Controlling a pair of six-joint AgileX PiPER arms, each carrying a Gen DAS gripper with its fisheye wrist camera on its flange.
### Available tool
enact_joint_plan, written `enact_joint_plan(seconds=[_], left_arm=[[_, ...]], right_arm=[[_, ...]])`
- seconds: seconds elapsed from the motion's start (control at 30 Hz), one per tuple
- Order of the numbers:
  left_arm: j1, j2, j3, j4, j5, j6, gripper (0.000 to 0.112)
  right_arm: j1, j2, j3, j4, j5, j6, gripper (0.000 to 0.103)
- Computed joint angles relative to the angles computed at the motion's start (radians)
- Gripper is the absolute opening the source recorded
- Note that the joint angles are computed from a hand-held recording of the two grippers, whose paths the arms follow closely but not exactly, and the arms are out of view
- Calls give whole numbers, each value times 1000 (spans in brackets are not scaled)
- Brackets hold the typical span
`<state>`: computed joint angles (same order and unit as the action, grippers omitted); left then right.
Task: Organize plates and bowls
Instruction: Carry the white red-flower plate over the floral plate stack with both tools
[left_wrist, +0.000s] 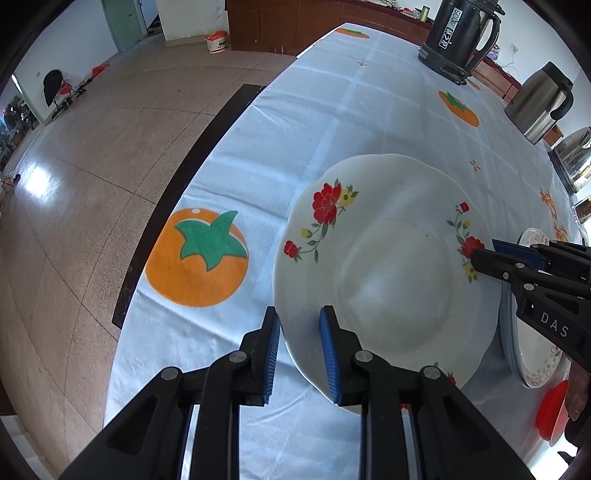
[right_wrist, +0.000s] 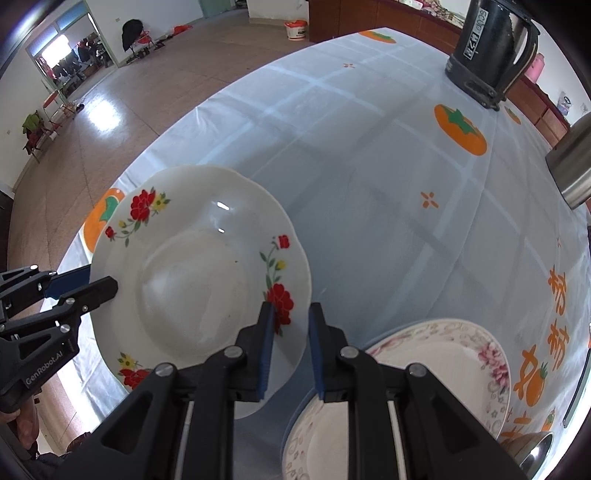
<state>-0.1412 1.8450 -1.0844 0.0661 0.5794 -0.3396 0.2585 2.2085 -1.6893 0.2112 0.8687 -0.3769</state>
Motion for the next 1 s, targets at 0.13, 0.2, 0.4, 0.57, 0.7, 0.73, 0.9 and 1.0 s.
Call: enact_joint_plan(seconds=[0.13, 0.2, 0.4, 0.57, 0.7, 0.73, 0.9, 1.0], left_arm=[[-1, -28, 27, 2, 2, -12, 24], [-2, -44, 42, 6, 2, -19, 24], [-6, -83, 84, 21, -3, -40, 24], [-7, -106, 106, 29, -4, -52, 24], [-10, -122, 118, 33, -6, -56, 24], [-12, -129, 124, 34, -6, -58, 24], [-23, -142, 132, 37, -4, -66, 24], [-31, -157, 143, 44, -2, -76, 24]], right_arm=[[2, -18, 18, 10, -1, -3, 18], [7, -40, 50, 15, -15, -2, 18], [17, -91, 118, 29, -43, -4, 18], [22, -122, 159, 39, -58, -13, 18], [22, -146, 192, 42, -71, -14, 18], [22, -154, 202, 43, -74, -15, 18], [19, -184, 239, 46, -88, -19, 18], [16, -201, 258, 48, -95, -21, 18]])
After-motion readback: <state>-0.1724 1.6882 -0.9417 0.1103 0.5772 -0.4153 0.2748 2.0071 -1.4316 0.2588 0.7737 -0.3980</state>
